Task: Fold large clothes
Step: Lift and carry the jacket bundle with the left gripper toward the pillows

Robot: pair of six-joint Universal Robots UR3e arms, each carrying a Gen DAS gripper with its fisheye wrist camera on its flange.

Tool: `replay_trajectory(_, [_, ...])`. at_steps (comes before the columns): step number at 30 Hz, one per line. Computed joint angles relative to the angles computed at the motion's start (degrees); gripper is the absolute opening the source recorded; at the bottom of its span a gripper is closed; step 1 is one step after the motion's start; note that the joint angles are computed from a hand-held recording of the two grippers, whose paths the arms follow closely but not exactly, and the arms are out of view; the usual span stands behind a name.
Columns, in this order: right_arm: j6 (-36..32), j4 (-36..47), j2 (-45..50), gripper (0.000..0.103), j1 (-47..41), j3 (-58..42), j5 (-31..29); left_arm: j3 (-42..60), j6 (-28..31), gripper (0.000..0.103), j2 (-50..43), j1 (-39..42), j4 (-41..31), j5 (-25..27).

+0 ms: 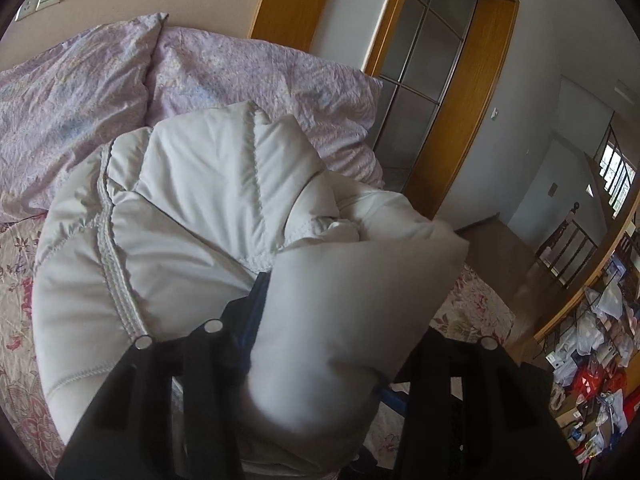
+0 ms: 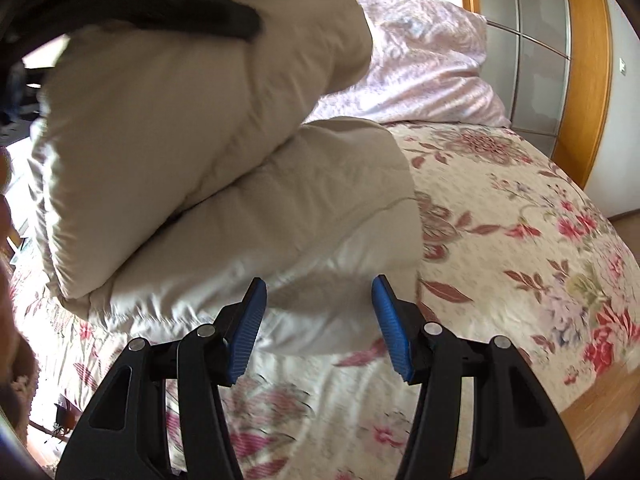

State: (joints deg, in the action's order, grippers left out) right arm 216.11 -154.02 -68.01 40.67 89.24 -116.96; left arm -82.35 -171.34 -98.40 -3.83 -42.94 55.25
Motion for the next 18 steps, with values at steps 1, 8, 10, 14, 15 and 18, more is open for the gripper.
replay_trajectory(1, [0.42, -0.4, -0.75, 0.057, -0.16, 1.36, -0.05, 1.14, -0.28, 0.046, -1.67, -1.52, 0.2, 1.33])
replay_trajectory(8, [3.03, -2.05, -6.16, 0.057, -0.47, 10.44, -1.23, 4.41, -1.9, 0.049, -7.93, -8.3, 2.84, 8.12])
replay_trajectory(10, [3.94, -1.73, -7.49, 0.057, -0.16, 12.55, -2.22, 4.56, -2.21, 0.049, -8.86, -9.21, 3.76, 9.22])
replay_trajectory(14, [5.8, -1.81, -10.07, 0.057, 0.11, 16.56, -3.28, 3.3, -1.36, 0.051, -9.95, -11.68, 6.63, 12.58])
replay_trajectory(15, [6.34, -1.83, -10.63, 0.057, 0.12, 17.4, -3.35, 2.61, -1.27, 0.053, -9.78, -12.36, 7.21, 13.39])
replay_trajectory(18, [7.78, -2.09, -12.07, 0.057, -0.08, 19.64, -3.32, 3.08, -1.33, 0.056, -10.06, -13.06, 6.77, 14.07])
